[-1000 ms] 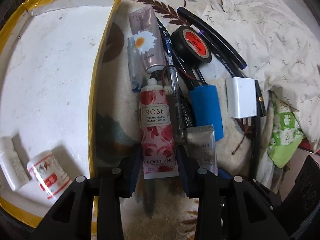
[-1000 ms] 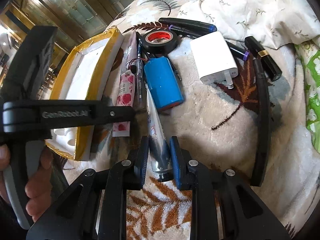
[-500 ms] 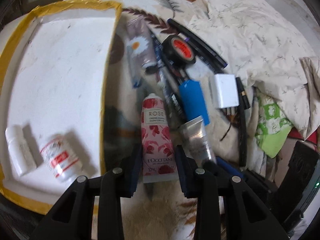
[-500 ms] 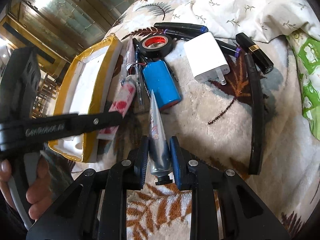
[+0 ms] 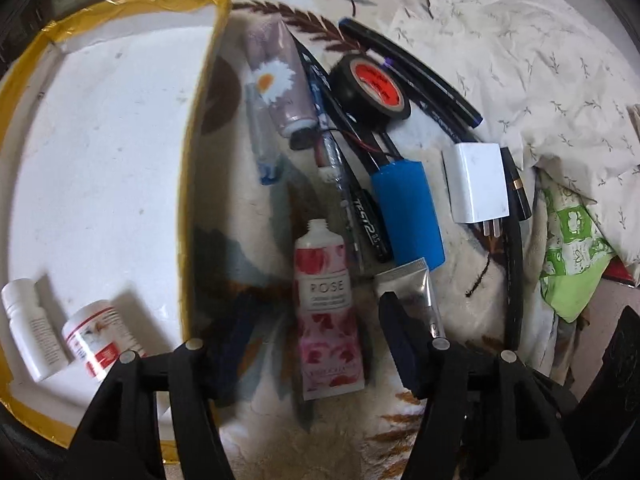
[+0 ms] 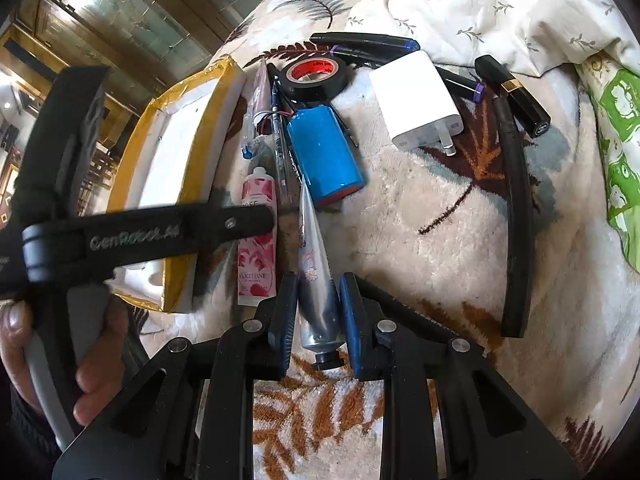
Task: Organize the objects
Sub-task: 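Carry both tubes into the white tray and open both tools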
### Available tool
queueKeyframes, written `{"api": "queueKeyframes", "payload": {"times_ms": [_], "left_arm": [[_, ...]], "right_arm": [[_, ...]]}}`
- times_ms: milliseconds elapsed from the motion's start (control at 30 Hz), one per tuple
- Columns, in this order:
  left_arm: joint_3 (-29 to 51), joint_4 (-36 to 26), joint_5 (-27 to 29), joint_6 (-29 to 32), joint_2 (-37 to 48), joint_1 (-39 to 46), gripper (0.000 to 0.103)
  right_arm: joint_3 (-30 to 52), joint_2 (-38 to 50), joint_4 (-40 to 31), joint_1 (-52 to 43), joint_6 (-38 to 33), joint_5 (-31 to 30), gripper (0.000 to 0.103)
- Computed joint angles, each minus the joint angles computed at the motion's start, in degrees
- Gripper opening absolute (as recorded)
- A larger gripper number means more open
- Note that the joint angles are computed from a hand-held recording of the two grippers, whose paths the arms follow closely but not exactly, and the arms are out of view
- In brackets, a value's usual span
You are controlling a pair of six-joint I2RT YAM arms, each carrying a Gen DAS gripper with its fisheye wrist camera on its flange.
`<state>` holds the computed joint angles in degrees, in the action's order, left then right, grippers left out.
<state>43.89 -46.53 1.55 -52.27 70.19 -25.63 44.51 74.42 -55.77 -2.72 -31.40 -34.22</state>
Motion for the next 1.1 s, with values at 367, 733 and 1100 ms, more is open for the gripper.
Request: {"api": "queueKeyframes", "payload": {"times_ms": [367,733,1100], "left_arm": [[0.04,-1.60,-5.86,0.15,-0.79,-3.65,0.030],[4.07,-11.92,-11.55,-8.63,-8.20,-14.48,0.030],[10.54,-20.07,-16.91,-15.58,-10.56,-22.57,0.030]], "right_arm": [[-0.19,2.74,1.58,1.14,0.78,-0.24,0.021],[-0.09,-2.91,-2.19,-0.97,-1.56,-1.52,0.020],[3.21,-9.19,-9.60,-1.11,-2.53,-4.90,0.020]]}}
